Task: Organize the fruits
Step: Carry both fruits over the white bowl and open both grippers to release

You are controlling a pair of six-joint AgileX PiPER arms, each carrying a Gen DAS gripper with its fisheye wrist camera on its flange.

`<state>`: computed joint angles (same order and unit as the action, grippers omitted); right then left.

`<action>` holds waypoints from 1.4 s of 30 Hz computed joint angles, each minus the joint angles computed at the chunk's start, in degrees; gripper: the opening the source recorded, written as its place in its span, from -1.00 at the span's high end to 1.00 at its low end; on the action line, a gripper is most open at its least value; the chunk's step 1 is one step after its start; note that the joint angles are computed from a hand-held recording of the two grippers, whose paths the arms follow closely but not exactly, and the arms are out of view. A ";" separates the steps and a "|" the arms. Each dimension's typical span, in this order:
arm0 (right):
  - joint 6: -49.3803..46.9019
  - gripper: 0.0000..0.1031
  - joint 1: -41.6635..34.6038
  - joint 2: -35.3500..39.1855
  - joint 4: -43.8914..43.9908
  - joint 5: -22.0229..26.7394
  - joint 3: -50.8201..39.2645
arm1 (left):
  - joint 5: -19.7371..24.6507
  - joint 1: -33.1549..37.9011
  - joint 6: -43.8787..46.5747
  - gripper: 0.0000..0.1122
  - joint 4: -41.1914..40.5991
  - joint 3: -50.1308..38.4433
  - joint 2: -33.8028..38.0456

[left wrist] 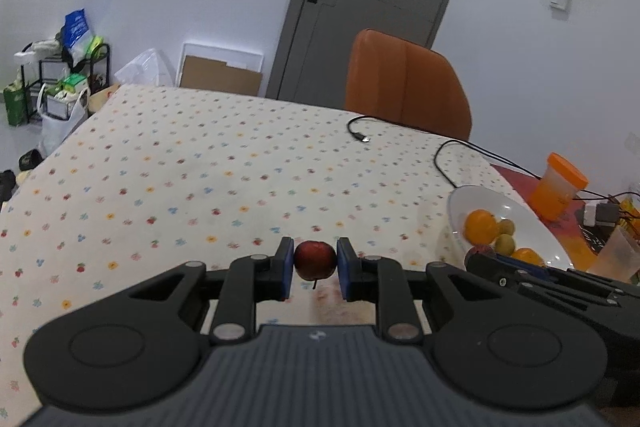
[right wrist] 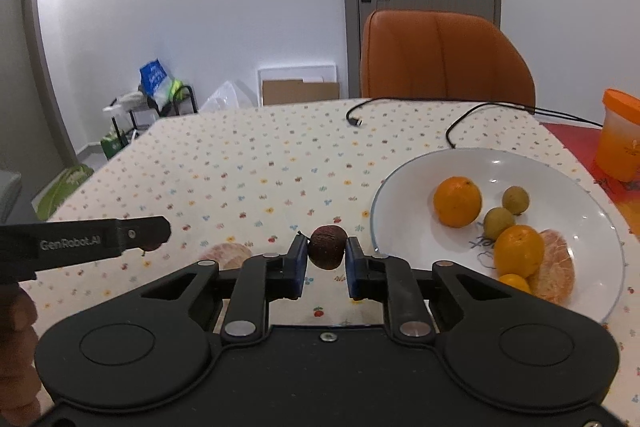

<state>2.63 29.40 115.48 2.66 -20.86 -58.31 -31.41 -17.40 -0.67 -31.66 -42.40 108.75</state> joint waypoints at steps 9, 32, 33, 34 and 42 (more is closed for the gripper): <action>6.95 0.64 -4.54 -4.62 -6.79 -5.36 6.62 | 0.11 -6.34 7.19 0.62 -7.72 -3.25 -0.08; 17.44 0.64 -18.97 -6.65 -18.99 -12.68 12.94 | 5.39 -13.40 26.10 0.62 -22.11 -19.69 7.43; 17.93 0.64 -19.53 -6.51 -19.61 -13.04 12.97 | 5.68 -13.57 27.25 0.62 -23.07 -20.57 7.87; 18.55 0.64 -20.18 -6.32 -20.39 -13.37 12.94 | 5.95 -13.76 28.20 0.62 -23.83 -21.40 8.28; 23.44 0.64 -24.46 -3.87 -26.75 -16.15 11.70 | 7.86 -14.50 35.94 0.62 -30.07 -27.81 12.10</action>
<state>26.07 4.94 111.60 -24.09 -37.01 -46.61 -23.55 -31.90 35.27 -61.73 -70.22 120.85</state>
